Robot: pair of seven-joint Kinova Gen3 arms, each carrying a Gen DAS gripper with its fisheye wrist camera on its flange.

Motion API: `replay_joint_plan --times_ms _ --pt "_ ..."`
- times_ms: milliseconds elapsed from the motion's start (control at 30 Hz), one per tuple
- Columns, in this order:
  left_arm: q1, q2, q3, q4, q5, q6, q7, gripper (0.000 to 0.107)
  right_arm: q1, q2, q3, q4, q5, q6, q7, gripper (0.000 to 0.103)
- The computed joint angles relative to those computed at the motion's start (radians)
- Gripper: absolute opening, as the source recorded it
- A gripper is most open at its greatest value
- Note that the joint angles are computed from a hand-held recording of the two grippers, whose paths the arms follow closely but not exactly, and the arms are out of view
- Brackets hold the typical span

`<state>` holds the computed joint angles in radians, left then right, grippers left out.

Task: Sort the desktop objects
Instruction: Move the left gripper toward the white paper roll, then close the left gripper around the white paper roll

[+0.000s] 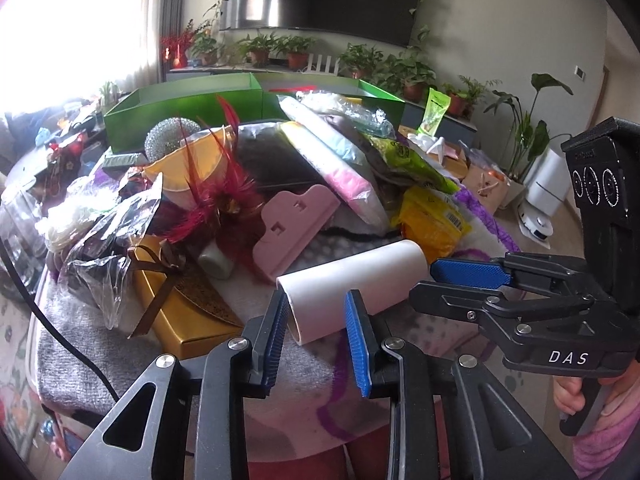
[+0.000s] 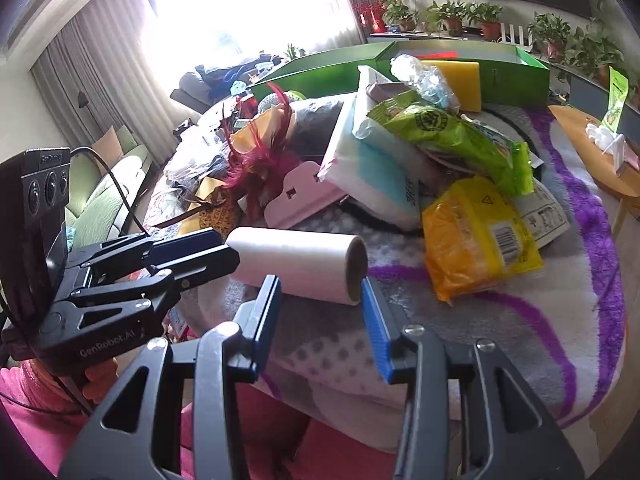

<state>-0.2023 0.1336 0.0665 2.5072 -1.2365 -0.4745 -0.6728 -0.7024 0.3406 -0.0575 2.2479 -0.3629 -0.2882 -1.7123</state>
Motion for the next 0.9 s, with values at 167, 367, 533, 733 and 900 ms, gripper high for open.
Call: replay_joint_plan --times_ms 167,367,533,733,900 --pt "-0.025 0.034 0.031 -0.025 -0.032 0.012 0.040 0.029 0.016 0.011 -0.012 -0.014 0.022 0.007 -0.008 0.042" --pt "-0.020 0.051 0.026 -0.032 -0.031 0.001 0.035 0.029 -0.007 0.020 0.011 -0.023 0.007 0.010 -0.003 0.040" --pt "-0.001 0.048 0.025 -0.037 -0.020 0.035 0.048 0.029 0.002 0.022 0.008 -0.027 0.013 0.019 -0.002 0.038" --pt "-0.001 0.066 0.042 -0.043 0.004 0.038 0.016 0.029 -0.045 0.032 0.060 -0.045 -0.017 0.036 0.019 0.035" --pt "-0.022 0.043 0.052 -0.042 -0.018 0.022 0.022 0.029 -0.023 0.021 0.040 -0.032 -0.017 0.031 0.009 0.029"
